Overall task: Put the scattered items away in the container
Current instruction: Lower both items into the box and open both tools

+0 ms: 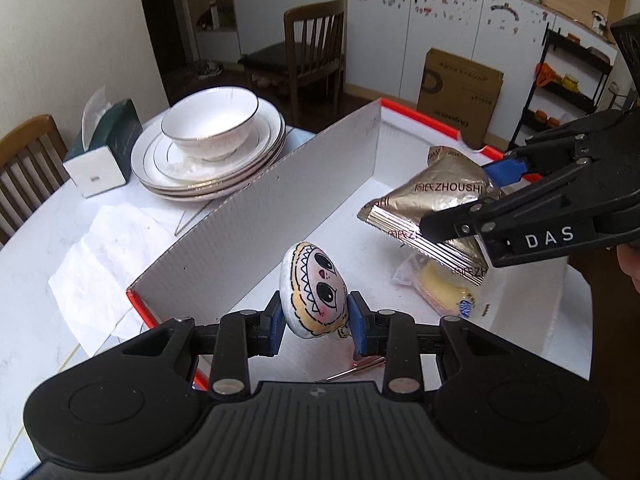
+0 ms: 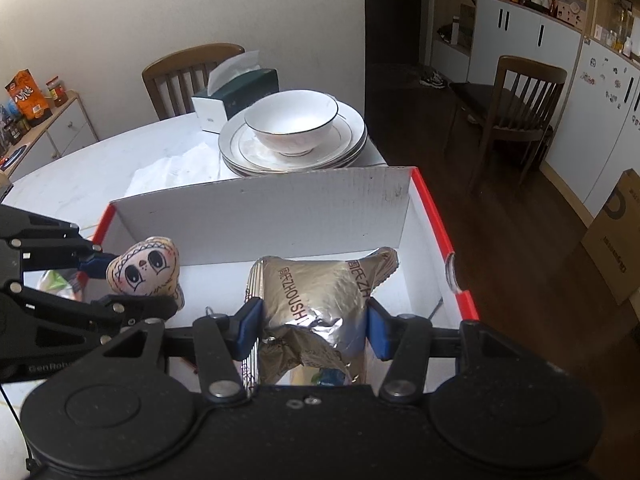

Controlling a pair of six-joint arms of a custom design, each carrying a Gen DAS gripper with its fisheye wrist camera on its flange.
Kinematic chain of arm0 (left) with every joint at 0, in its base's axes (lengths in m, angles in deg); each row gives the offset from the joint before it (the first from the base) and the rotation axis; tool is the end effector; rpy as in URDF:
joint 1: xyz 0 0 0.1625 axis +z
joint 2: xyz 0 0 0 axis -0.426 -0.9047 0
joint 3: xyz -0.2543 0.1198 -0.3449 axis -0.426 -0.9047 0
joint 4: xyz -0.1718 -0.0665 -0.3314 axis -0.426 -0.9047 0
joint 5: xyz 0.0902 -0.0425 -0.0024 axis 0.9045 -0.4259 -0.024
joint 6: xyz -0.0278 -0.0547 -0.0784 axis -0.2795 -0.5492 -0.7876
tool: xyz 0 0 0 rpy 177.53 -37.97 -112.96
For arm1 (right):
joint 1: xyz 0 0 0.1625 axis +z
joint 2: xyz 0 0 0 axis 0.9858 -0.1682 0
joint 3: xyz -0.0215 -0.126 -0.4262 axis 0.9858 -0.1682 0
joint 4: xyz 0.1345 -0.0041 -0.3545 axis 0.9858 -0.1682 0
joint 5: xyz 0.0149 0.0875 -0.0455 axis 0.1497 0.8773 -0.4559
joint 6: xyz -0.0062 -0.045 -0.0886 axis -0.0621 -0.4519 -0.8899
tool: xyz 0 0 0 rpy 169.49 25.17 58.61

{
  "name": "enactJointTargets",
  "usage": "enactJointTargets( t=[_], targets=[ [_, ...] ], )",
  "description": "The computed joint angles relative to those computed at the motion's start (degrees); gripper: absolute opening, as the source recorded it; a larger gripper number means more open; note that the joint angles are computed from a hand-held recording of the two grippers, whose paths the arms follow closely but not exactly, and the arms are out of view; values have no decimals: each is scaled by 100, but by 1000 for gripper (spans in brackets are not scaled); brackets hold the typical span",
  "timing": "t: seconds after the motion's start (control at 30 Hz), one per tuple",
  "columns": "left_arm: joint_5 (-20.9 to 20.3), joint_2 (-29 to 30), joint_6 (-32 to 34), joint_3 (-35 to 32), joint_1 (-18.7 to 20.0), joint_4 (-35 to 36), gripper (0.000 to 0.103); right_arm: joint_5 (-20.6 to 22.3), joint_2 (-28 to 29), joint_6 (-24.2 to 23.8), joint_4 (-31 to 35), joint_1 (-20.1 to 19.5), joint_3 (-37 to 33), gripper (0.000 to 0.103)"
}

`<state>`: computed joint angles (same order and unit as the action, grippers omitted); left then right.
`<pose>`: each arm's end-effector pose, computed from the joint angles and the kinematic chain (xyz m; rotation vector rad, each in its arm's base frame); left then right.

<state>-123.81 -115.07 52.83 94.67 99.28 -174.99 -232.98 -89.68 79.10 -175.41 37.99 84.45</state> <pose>0.0068 -0.5747 0.2352 1.4759 2.3107 -0.2489 0.3104 -0.4647 -0.0723 0.1055 -2.2586 0.8868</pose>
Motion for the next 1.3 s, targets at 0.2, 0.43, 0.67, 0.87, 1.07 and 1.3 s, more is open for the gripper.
enactJointTargets(
  t=[0.2, 0.43, 0.67, 0.87, 1.07, 1.3],
  targets=[
    [331, 241, -170, -186, -90, 175, 31, 57, 10, -122, 342, -145, -221, 52],
    [711, 497, -441, -429, -166, 502, 31, 179, -41, 28, 843, -352, -375, 52],
    [834, 658, -722, -619, -125, 813, 31, 391, -104, 172, 1364, -474, -394, 53],
    [1003, 765, -759, -652, -117, 912, 31, 467, -136, 257, 1765, -529, -450, 53],
    [1026, 805, -827, -738, -109, 1048, 31, 499, -130, 358, 1940, -589, -461, 53],
    [1066, 798, -808, -711, -116, 1020, 31, 510, -137, 454, 1960, -609, -449, 56]
  ],
)
